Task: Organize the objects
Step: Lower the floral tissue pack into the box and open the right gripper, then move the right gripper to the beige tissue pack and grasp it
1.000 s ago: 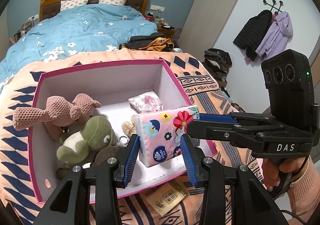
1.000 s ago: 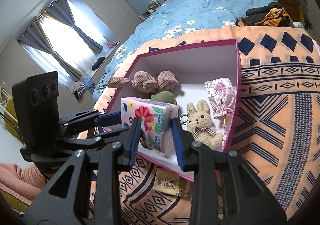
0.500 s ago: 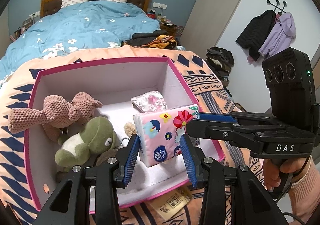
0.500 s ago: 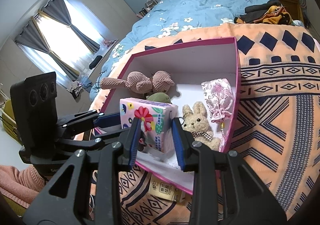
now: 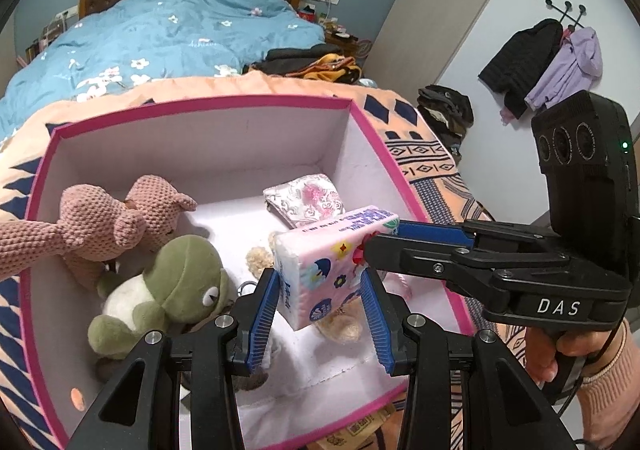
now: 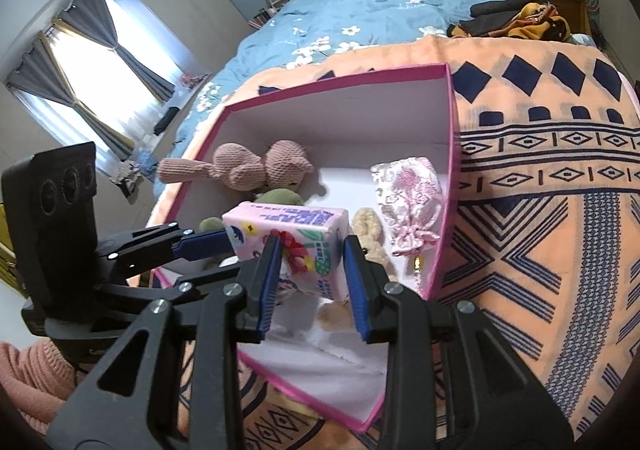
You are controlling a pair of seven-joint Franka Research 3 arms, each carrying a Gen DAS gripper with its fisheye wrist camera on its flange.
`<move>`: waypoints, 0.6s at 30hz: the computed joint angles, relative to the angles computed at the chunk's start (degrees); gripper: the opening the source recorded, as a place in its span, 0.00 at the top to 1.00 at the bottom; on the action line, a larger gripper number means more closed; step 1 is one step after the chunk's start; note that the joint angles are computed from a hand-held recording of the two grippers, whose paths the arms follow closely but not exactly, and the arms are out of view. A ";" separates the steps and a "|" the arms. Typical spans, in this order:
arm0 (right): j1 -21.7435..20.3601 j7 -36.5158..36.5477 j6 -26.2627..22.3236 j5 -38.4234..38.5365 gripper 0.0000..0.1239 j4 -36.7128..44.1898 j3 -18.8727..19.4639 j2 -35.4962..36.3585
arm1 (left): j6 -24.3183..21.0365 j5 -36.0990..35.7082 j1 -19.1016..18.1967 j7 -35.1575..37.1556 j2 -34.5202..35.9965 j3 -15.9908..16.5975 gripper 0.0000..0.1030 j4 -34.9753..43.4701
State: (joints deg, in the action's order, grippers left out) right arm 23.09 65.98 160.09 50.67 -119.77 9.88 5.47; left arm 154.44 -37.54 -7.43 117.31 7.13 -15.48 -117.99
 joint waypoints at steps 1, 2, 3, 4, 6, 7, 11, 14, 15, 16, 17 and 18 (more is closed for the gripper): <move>0.13 1.03 0.20 -1.26 0.72 0.19 -0.19 0.38 | 0.09 1.00 -0.20 -1.05 0.48 0.18 0.59 0.28; 0.16 1.83 0.13 -2.11 0.72 0.44 -0.28 0.75 | 0.37 1.95 -0.34 -1.90 0.96 0.23 0.59 0.47; 0.30 3.29 0.34 -3.72 0.72 0.61 -0.47 1.12 | 0.50 2.68 -0.36 -2.75 1.42 0.22 0.59 0.67; 0.81 6.67 1.05 -7.61 0.72 0.57 -0.99 1.45 | 0.48 3.31 -0.31 -3.73 1.78 0.17 0.59 0.86; 1.39 12.09 2.10 -13.62 0.72 0.47 -1.73 1.95 | 1.15 5.14 -0.31 -5.62 2.09 0.10 0.59 0.75; 1.56 14.60 2.59 -16.13 0.72 0.33 -2.05 2.08 | 1.66 6.28 -0.38 -6.72 1.99 0.12 0.59 0.42; 0.50 13.79 3.72 -14.84 0.72 -0.74 -0.58 1.22 | 5.43 9.54 -0.65 -9.07 -0.31 -0.12 0.53 -2.87; -0.08 8.27 4.17 -8.61 0.72 -2.26 0.90 -0.58 | 9.07 12.34 -1.49 -11.08 -3.12 0.27 0.35 -6.25; -0.05 6.02 4.19 -6.05 0.72 -2.81 1.22 -1.36 | 10.88 13.96 -1.98 -12.33 -4.42 0.53 0.27 -7.89; 0.15 3.56 4.40 -3.21 0.72 -3.55 1.48 -2.36 | 12.69 15.80 -2.51 -13.91 -5.89 0.82 0.20 -9.67; 0.49 1.67 4.38 -1.00 0.72 -4.00 1.47 -3.06 | 13.52 17.36 -2.97 -15.15 -6.92 1.19 0.18 -10.75; 0.84 -0.42 4.06 1.42 0.72 -4.50 1.40 -3.87 | 14.25 19.21 -3.43 -16.63 -8.01 1.56 0.17 -11.86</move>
